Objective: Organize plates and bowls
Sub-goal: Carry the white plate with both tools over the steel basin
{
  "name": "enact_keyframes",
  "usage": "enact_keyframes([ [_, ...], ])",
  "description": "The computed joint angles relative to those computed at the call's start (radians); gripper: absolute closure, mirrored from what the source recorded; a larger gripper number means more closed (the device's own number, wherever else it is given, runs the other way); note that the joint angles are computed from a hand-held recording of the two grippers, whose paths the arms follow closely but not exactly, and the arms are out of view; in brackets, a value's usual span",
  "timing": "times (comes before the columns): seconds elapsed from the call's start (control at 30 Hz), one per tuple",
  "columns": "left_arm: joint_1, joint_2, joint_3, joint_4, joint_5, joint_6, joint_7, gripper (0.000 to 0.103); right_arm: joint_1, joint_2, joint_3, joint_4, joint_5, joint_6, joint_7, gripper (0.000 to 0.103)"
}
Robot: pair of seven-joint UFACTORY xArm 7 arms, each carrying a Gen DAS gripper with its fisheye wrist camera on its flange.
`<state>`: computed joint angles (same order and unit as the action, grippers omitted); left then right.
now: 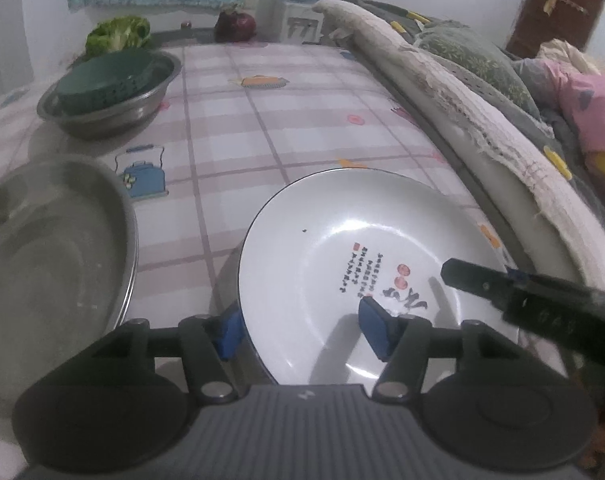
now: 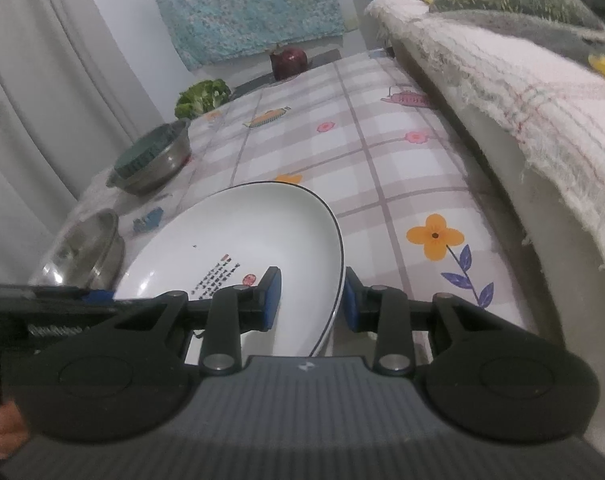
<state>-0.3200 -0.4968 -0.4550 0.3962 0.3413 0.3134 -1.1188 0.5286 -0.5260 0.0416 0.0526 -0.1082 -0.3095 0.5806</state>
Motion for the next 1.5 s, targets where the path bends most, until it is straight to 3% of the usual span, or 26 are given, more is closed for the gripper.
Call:
enact_keyframes([
  [0.03, 0.0, -0.004, -0.002, 0.0, 0.001, 0.004, -0.002, 0.045, -0.021, -0.007, 0.034, 0.002, 0.009, 0.012, 0.0, 0.071],
  [0.13, -0.004, -0.02, -0.008, -0.002, 0.005, 0.014, -0.007, 0.045, -0.002, -0.017, 0.008, -0.001, 0.006, 0.019, 0.0, 0.071],
  [0.43, -0.002, -0.045, -0.021, 0.003, 0.014, 0.024, -0.016, 0.045, -0.038, -0.073, 0.072, -0.01, 0.036, 0.063, -0.004, 0.071],
  [1.5, 0.013, -0.188, -0.025, -0.015, -0.003, 0.067, -0.017, 0.045, -0.035, -0.141, 0.123, 0.043, 0.067, 0.132, -0.015, 0.071],
])
